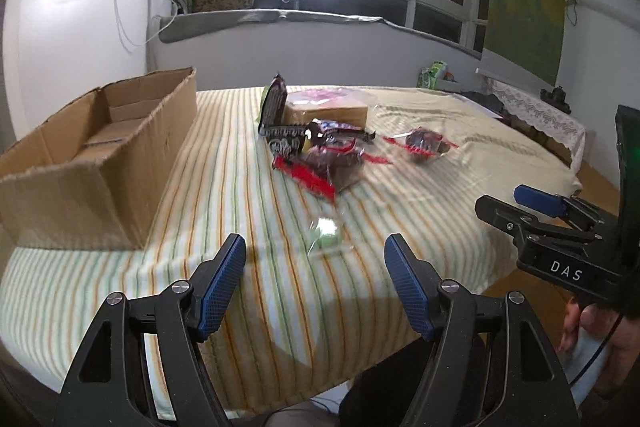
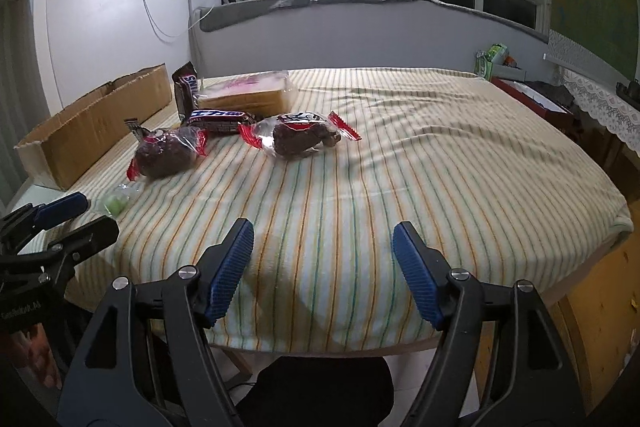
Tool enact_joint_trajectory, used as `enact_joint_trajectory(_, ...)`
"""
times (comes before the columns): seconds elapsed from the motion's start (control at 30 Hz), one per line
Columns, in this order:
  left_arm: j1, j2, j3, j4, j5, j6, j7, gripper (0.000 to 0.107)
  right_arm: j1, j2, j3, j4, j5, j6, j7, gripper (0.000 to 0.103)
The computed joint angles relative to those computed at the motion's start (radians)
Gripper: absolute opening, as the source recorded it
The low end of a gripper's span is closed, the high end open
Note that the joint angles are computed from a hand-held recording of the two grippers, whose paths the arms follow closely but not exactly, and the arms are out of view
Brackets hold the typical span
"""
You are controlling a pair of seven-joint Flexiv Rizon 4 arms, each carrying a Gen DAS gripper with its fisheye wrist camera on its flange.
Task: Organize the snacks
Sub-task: 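Grasp the clear candy bag with the left gripper while the right gripper grasps the red-wrapped cake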
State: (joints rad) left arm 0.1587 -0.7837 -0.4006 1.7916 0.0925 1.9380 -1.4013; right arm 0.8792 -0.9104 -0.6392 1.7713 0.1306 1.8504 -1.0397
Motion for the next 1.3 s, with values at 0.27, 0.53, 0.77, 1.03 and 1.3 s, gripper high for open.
enact_joint_trajectory(0.27,-0.045,-0.022,0.045,-0.039,-0.014,0.011,0.003,0.071,-0.062,-0.026,0.03,-0.094,-0.058,-0.051,-0.006,0.088)
enact_joint_trajectory(0.53,-0.1,-0.066,0.093,-0.109,-0.032,0.032,0.039,0.062,-0.198,-0.069,0.119,-0.287,-0.218,-0.195,0.073,0.097)
enact_joint_trajectory(0.77,-0.012,-0.115,-0.007,-0.134,0.072,0.06,0.061,0.025,-0.261,-0.083,0.164,-0.36,-0.29,-0.245,0.181,0.075)
enact_joint_trajectory(1.03,0.044,-0.137,-0.074,-0.139,0.126,0.055,0.053,0.023,-0.227,-0.111,0.09,-0.326,-0.317,-0.14,0.238,0.066)
enact_joint_trajectory(1.3,0.051,-0.111,-0.08,-0.11,0.114,0.049,0.041,0.022,-0.173,-0.108,0.041,-0.28,-0.245,-0.094,0.211,0.063)
